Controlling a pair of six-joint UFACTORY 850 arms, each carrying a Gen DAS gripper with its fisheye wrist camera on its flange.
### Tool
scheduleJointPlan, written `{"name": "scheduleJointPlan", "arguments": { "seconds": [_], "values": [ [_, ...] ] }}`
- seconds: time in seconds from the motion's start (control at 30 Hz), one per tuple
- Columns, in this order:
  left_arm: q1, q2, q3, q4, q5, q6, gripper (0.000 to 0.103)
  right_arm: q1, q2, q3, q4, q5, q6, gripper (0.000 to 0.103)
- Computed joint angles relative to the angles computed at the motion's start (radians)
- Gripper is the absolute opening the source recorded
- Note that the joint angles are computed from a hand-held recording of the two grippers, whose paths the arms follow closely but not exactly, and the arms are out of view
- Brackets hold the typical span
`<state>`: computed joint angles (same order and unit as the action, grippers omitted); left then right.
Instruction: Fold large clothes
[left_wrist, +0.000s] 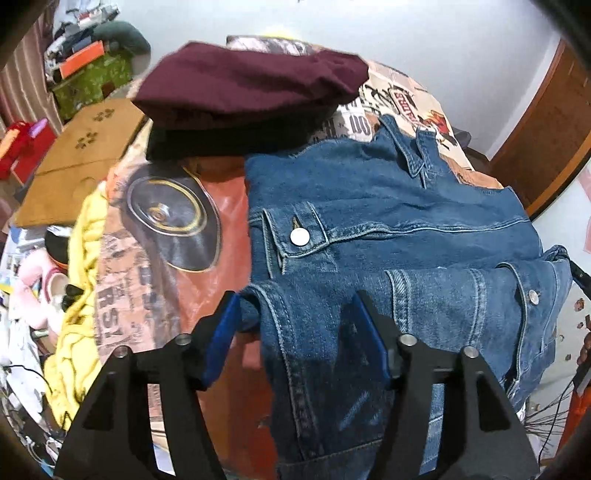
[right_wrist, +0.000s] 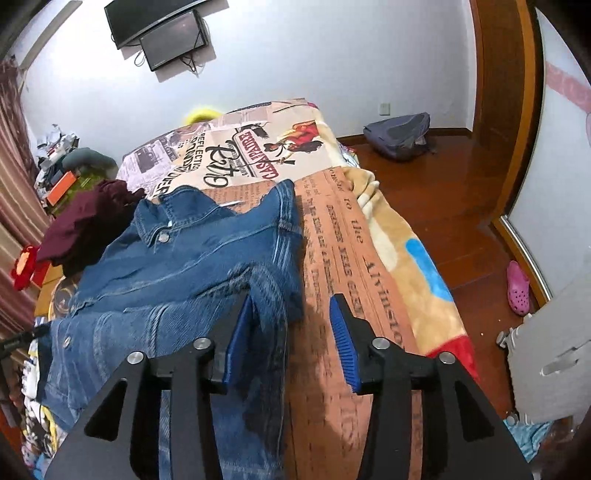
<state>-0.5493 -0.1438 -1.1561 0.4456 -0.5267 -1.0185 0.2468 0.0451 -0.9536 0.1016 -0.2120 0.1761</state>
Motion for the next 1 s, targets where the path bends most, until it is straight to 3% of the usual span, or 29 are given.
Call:
{"name": "scheduleJointPlan", "arguments": {
  "seconds": [0.2,0.47,0.63,0.7,0.77,0.87,0.93,0.97,1.0],
  "values": [
    [-0.012,0.035,0.037,-0.041,0.009,0.025,0.072,0.018,0.034,0.054,-0.017,-0.019,0.019,0.054],
    [0.0,0.054,0.135,-0.43,0.077,0.295,0.072,0.009,0.024,0.105,0.359,-0.107,-0.274,0.054],
    [0.007,0.081,0.184,-0.584,0.143,0.373,0.072,0.059,0.015,0.105,0.149,-0.101,-0.104,0.058],
    [0.016,0.085,0.191,-0.714,0.156,0.492,0.071,0.057,0.007,0.101,0.21,-0.095,-0.157,0.058],
    [0.008,0.089,0.191,-0.731,0.164,0.523,0.067,0.053,-0.006,0.094,0.27,-0.098,-0.212,0.058],
    [0.003,0.09,0.18,-0.82,0.166,0.653,0.056,0.041,-0.018,0.094,0.394,-0.09,-0.303,0.051],
    [-0.006,0.092,0.166,-0.81,0.159,0.691,0.04,0.04,-0.014,0.098,0.447,-0.091,-0.355,0.03],
    [-0.011,0.092,0.158,-0.822,0.156,0.721,0.037,0.035,-0.015,0.092,0.504,-0.101,-0.414,0.011],
    [-0.015,0.095,0.151,-0.837,0.157,0.754,0.028,0.041,-0.015,0.091,0.526,-0.102,-0.43,0.01]
  ]
}}
